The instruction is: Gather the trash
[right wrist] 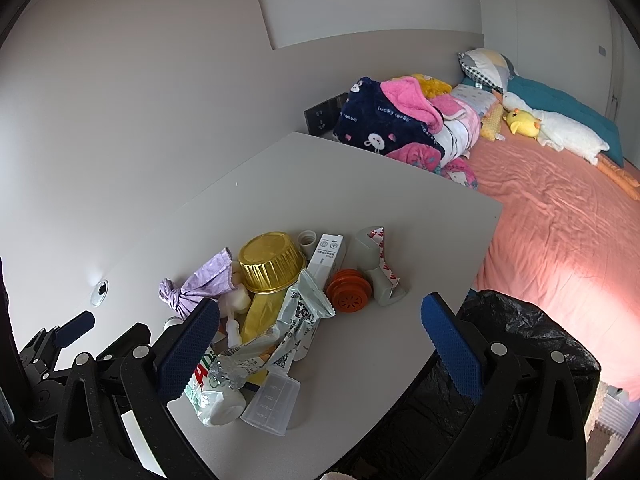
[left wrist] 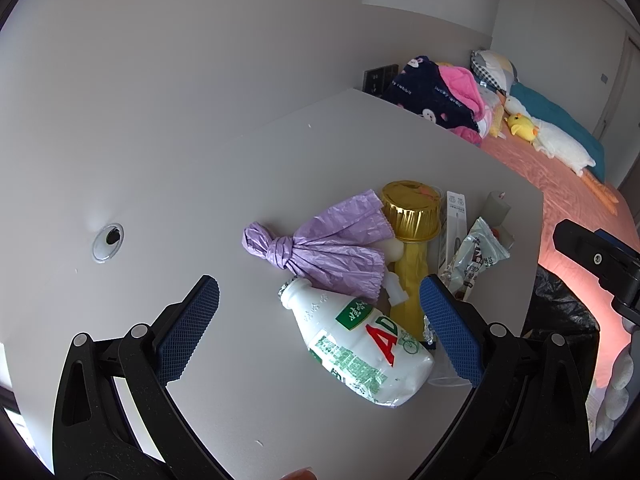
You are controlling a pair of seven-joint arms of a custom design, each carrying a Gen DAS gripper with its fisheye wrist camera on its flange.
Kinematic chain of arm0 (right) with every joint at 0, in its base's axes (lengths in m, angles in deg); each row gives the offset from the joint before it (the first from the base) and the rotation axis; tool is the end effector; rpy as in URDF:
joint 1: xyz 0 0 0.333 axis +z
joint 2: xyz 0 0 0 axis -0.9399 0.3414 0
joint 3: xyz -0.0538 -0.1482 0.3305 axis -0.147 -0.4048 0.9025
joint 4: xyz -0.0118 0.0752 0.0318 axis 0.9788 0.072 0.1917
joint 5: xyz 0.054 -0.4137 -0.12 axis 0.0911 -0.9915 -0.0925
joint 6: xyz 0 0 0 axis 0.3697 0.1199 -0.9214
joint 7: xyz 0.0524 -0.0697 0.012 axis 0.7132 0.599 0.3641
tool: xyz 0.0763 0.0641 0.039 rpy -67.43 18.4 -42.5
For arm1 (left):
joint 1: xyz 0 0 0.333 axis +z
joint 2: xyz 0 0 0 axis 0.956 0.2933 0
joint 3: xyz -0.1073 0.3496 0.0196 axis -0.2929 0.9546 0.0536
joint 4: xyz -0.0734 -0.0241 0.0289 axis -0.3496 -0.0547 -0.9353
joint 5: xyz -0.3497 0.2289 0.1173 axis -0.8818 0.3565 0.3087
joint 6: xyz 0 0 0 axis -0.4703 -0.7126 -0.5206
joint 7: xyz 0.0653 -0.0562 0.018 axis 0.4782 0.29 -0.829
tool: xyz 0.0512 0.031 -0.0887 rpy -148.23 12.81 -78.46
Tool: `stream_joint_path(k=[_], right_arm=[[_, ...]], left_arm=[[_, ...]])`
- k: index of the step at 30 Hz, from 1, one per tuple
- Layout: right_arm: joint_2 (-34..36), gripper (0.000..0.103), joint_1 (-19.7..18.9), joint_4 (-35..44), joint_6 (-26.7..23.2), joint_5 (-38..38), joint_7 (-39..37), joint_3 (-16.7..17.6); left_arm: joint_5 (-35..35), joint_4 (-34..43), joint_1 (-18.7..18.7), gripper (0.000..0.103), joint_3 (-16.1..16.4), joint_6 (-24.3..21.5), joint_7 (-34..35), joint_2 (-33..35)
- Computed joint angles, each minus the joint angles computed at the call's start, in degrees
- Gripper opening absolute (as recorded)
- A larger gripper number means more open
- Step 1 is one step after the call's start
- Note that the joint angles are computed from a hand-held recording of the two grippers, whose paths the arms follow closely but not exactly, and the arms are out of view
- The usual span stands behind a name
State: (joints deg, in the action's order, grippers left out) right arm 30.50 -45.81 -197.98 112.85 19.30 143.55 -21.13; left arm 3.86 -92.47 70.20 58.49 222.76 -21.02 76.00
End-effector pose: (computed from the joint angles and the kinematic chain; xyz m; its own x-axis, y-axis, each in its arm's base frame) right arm 0.4994 0.3464 0.4212 0.1092 -0.9812 -0.1594 -0.7332 0.0288 -0.6794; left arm 0.4688 -0.1663 0.4152 0.0906 -0.9957 0.0218 -0.7633 -0.0835 -0.6406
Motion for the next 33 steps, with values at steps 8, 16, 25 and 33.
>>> stream_joint_path(k=[8, 16, 25, 33], right_arm=[[0.51, 0.1, 0.25, 0.28, 0.05, -0.76, 0.8, -0.22], [0.35, 0.1, 0.07, 0.2, 0.11, 0.38, -0.38, -0.12], [0.3, 0.1, 0.2, 0.1, 0.06, 0.26, -0.15, -0.11], [0.48, 0.1, 0.08, -0.5, -0.04, 0.53, -0.09, -0.21]], left_arm=[[0.17, 0.06, -0.07, 0.097, -0.14, -0.2, -0.2, 0.04], [0.05, -0.02, -0.16, 0.097, -0.14, -0.23, -0.16, -0.04], [-1.23, -0.17, -0.59, 0.097, 0.16, -0.2, 1.06, -0.03], [-8.45, -1.0, -1.91, 0.097, 1.92, 1.99, 7.11, 0.72]])
